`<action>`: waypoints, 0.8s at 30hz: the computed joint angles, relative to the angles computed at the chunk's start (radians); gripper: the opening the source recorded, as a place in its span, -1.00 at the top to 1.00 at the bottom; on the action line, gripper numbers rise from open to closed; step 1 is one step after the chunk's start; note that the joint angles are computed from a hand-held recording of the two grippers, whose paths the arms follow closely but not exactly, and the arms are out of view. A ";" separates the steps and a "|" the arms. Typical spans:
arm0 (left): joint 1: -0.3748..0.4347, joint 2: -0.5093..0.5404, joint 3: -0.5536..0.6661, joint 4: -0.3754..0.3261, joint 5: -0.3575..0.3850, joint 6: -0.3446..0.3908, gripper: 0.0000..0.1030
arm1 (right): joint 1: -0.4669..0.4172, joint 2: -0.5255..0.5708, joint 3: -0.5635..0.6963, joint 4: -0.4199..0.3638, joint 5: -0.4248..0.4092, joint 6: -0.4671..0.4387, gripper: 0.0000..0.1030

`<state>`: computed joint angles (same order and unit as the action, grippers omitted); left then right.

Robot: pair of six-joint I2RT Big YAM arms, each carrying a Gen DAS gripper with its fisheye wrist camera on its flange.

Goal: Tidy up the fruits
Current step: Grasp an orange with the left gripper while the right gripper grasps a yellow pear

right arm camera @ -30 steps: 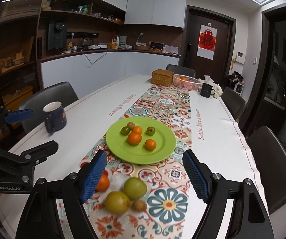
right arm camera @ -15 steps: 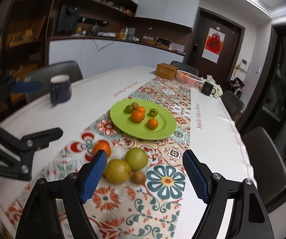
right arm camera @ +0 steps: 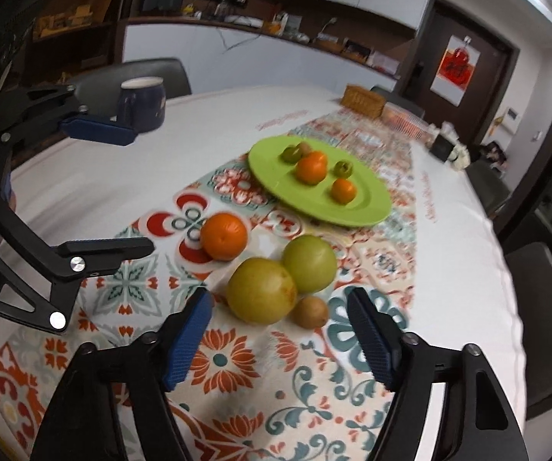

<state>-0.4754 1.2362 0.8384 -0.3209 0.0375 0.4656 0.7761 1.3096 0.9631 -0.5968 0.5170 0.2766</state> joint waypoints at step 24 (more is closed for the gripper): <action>0.011 0.244 0.170 -0.109 0.156 -0.103 0.12 | -0.071 0.090 0.020 0.074 -0.146 -0.067 -0.03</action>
<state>-0.4642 1.4806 1.0088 -0.4299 0.1936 0.3622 0.7051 1.3993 0.9830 -0.5230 0.3714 0.2097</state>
